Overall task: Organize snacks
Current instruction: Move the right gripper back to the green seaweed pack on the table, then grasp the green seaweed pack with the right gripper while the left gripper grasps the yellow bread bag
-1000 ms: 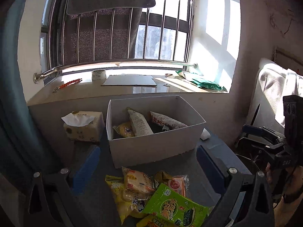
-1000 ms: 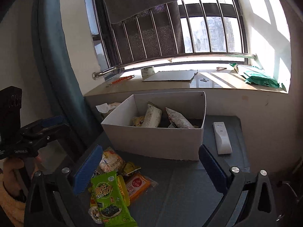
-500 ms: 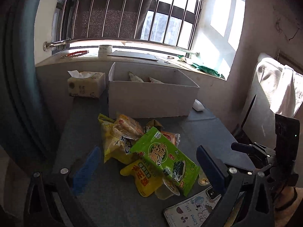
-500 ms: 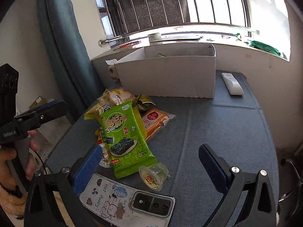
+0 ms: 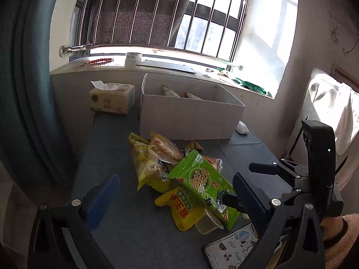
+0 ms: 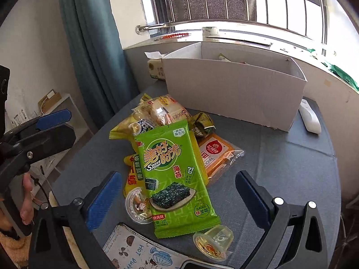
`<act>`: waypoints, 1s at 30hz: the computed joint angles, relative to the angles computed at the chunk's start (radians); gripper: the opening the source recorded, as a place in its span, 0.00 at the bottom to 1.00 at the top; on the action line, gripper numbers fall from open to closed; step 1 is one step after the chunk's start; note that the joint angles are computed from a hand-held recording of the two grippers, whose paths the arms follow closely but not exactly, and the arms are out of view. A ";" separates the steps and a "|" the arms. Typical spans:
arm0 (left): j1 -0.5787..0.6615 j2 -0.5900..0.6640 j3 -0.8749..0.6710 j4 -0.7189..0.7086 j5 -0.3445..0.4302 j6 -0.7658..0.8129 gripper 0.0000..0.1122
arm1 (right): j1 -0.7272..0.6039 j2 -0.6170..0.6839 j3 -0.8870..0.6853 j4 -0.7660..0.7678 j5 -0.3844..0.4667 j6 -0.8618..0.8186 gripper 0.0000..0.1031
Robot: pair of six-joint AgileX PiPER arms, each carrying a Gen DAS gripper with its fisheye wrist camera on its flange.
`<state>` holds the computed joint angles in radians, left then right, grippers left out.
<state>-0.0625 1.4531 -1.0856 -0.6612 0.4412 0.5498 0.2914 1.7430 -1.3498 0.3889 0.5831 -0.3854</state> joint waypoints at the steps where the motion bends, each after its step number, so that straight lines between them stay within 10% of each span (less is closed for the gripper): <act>1: 0.009 -0.001 0.004 -0.008 0.006 0.011 0.92 | 0.009 0.035 -0.050 -0.023 0.034 0.026 1.00; 10: 0.087 -0.019 0.058 -0.059 0.028 0.081 0.92 | 0.084 0.209 -0.229 -0.165 0.147 0.107 1.00; 12: 0.096 -0.015 0.059 -0.055 0.033 0.076 0.92 | 0.084 0.207 -0.212 -0.168 0.135 0.124 0.67; 14: 0.098 -0.009 0.059 -0.040 0.034 0.059 0.92 | 0.081 0.188 -0.177 -0.167 0.098 0.130 0.63; 30: 0.055 0.224 -0.159 0.031 0.111 0.083 0.92 | -0.213 -0.092 0.120 0.398 0.068 -0.264 0.61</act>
